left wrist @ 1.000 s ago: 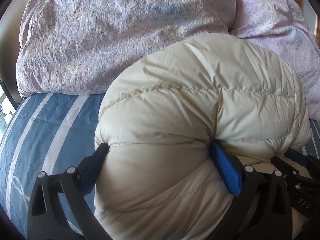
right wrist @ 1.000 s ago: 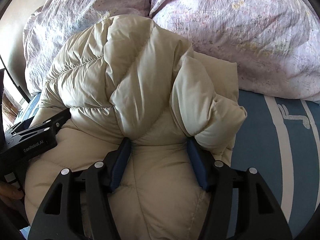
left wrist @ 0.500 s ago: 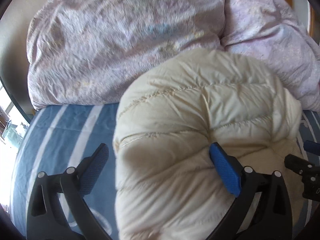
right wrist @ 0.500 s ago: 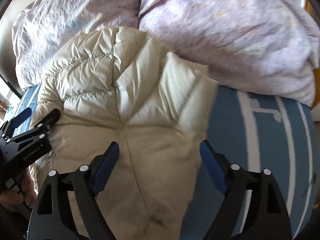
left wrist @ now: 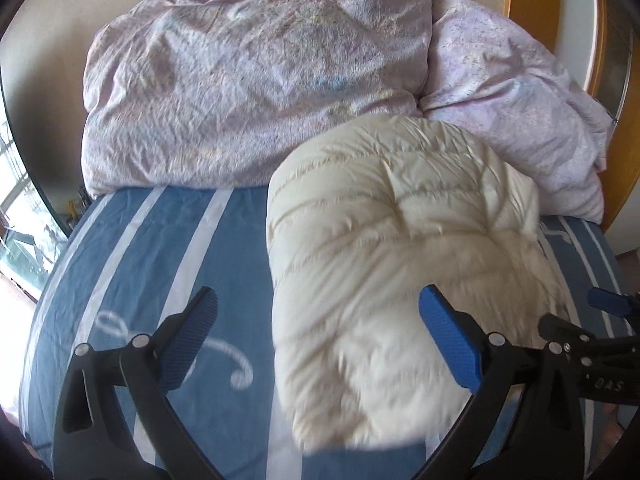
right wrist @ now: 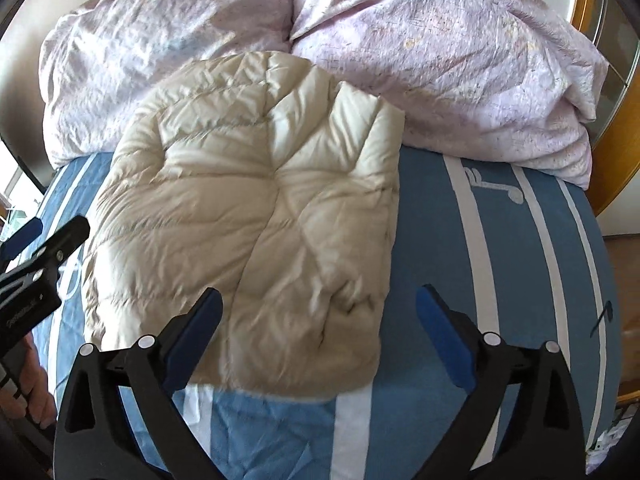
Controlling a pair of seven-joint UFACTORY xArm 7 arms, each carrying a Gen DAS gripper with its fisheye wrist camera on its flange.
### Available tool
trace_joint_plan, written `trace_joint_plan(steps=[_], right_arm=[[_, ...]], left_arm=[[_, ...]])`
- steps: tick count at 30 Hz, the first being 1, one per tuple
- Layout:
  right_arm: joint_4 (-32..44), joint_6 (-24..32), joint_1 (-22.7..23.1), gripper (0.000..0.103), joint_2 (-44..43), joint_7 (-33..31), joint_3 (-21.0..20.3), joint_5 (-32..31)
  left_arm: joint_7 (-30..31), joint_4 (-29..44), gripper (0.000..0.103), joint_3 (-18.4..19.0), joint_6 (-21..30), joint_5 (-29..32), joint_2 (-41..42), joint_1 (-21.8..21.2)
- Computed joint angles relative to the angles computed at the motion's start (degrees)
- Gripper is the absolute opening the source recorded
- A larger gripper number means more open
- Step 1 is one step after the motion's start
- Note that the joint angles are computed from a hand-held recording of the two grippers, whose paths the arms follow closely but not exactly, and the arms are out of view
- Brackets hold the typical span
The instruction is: Fold large clothes
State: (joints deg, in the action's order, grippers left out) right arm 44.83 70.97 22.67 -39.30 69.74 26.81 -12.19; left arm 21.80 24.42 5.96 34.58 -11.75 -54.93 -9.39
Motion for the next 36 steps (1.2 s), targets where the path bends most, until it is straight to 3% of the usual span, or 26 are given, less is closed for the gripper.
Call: trace_joint_plan(steps=[6, 14, 20, 36], right_arm=[[2.7, 4.2, 2.0, 0.102, -1.5, 4.3, 5.3, 0.3], [0.8, 6.8, 6.2, 0.102, -7.6, 11.3, 6.9, 7.5], [1.3, 7.6, 7.1, 0.102, -8.5, 14.3, 9.2, 9.6], [0.5, 3.3, 8.8, 0.102, -7.7, 16.0, 10.6, 9.6]], left_arm=[[3.7, -1.7, 0.1, 5.2, 13.8, 0.1, -10.9, 3.1], [8.3, -2.7, 0.1, 8.8, 30.0, 0.7, -22.4, 9.7], [9.7, -4.3, 0.1, 8.5, 34.3, 1.1, -27.3, 12.2], [10.5, -5.0, 0.1, 10.4, 36.8, -0.5, -27.8, 14.5]])
